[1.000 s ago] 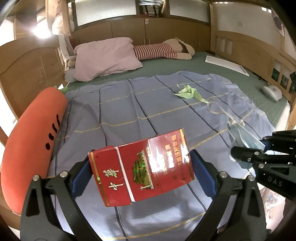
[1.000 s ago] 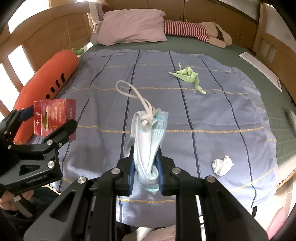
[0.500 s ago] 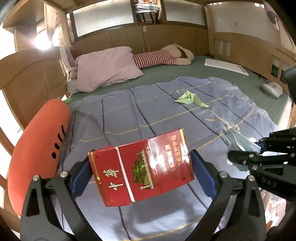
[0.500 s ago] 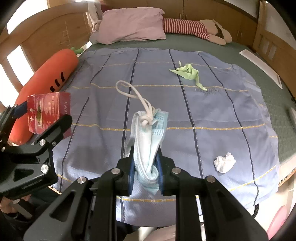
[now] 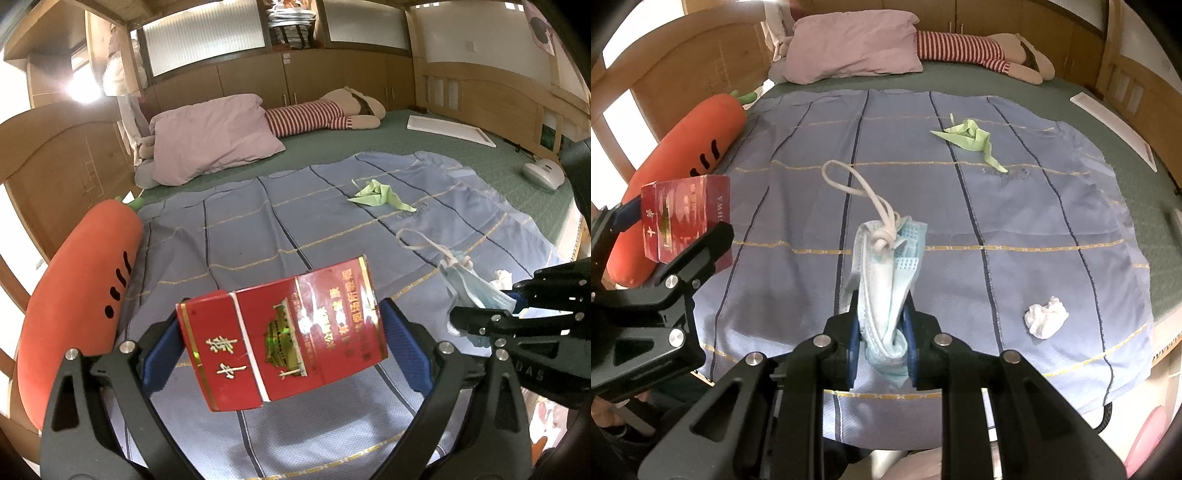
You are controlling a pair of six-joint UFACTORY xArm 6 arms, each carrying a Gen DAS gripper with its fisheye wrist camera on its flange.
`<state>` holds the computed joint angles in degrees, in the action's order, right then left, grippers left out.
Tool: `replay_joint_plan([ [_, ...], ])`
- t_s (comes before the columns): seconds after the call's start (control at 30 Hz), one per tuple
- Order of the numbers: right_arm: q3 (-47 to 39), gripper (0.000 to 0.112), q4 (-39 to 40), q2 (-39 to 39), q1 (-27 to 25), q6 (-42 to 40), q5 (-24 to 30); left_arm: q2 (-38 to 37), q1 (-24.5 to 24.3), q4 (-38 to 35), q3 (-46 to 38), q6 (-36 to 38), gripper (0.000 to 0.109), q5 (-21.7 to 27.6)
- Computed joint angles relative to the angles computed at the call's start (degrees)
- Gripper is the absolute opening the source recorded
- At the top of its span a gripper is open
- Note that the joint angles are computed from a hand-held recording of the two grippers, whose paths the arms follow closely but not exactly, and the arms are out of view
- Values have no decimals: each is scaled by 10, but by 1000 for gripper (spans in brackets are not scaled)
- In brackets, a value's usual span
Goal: Collect trash
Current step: 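Lift the red box with the left tool while the right lifts the mask, then carry the box and mask over the bin and open both tools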
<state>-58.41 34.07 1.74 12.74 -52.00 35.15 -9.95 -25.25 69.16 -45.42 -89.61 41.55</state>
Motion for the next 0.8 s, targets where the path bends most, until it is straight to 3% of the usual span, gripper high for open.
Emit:
replay_joint_plan([
  [0.4, 29, 21, 40, -54, -26, -37, 0, -5, -12, 18, 2, -12, 97, 0],
  [0.5, 45, 21, 54, -89, -57, -57, 22, -10, -3, 26, 6, -18, 97, -46],
  [0.67, 75, 21, 32, -146, -116, -61, 41, -6, 20, 23, 8, -14, 97, -166],
  [0.8, 96, 21, -6, -175, -163, -50, 55, 13, 29, -13, 7, 30, 97, -281],
])
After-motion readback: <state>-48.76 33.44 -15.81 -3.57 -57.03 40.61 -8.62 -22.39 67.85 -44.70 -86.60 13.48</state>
